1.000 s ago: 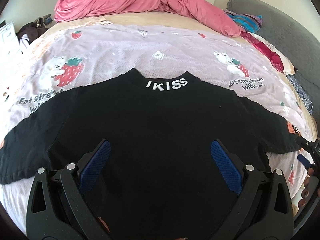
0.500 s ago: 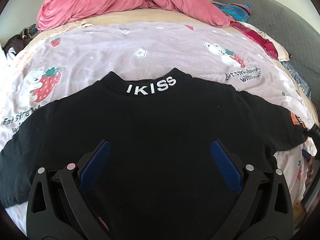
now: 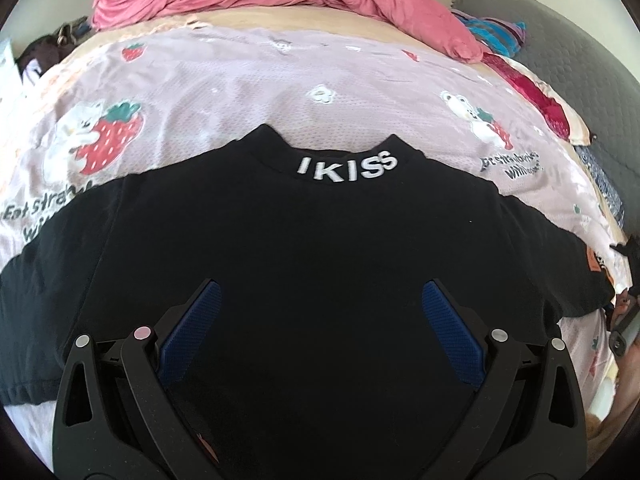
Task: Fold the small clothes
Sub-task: 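Grasp the orange cuff with the right gripper and lift it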
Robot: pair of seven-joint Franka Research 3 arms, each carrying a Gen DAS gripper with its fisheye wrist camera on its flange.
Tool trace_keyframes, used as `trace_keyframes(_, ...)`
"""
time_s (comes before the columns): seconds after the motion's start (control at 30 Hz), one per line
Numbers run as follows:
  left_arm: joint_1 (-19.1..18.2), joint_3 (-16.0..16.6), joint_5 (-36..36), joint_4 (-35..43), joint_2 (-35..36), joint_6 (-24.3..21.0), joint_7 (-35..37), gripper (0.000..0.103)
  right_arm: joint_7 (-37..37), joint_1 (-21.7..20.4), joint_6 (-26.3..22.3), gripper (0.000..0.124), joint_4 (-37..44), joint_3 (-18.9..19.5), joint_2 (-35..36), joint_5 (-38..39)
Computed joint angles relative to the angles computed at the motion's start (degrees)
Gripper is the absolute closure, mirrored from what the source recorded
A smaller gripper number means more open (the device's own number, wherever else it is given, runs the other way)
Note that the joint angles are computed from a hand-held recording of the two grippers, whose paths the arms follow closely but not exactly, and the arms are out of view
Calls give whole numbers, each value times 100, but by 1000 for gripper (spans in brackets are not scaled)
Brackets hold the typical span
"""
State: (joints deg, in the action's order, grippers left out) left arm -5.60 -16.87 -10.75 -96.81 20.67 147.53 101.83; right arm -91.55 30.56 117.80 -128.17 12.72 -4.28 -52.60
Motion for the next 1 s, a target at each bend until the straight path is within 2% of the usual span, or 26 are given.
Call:
trace_keyframes(0.03,21,2,-24,14,-1,-32,-8,8,56,22,-144,54,50,33,52,14)
trace_keyframes(0.1,97,-24,-158,10,-20,-33,24,8,61,70,-284,71,78,58,95,41)
trace_keyframes(0.2,205,-74,-427,-34,-76,-23,89,8,249,116,-195,94,-53,79,17,-226)
trace_keyframes(0.23,222,-79,-492,-46,-90,-22,105,8,375,124,-137,98,-165,92,-74,-433)
trace_keyframes(0.3,270,-105,-650,-63,-126,-61,184,8,518,146,-136,101,-259,146,-166,-715)
trace_keyframes(0.4,295,-117,-823,-130,-208,-74,304,8,270,186,-242,102,-111,209,-127,-1043)
trace_keyframes(0.53,304,-115,-1034,-200,-304,-185,432,8,-484,158,10,103,239,148,27,-1667)
trace_keyframes(0.7,295,-68,-1262,-299,-434,-190,571,8,-1766,227,23,103,950,106,453,-1997)
trace_keyframes(1.0,311,-17,-1667,-406,-615,-213,843,9,-3315,477,678,103,2091,-139,1217,-2547)
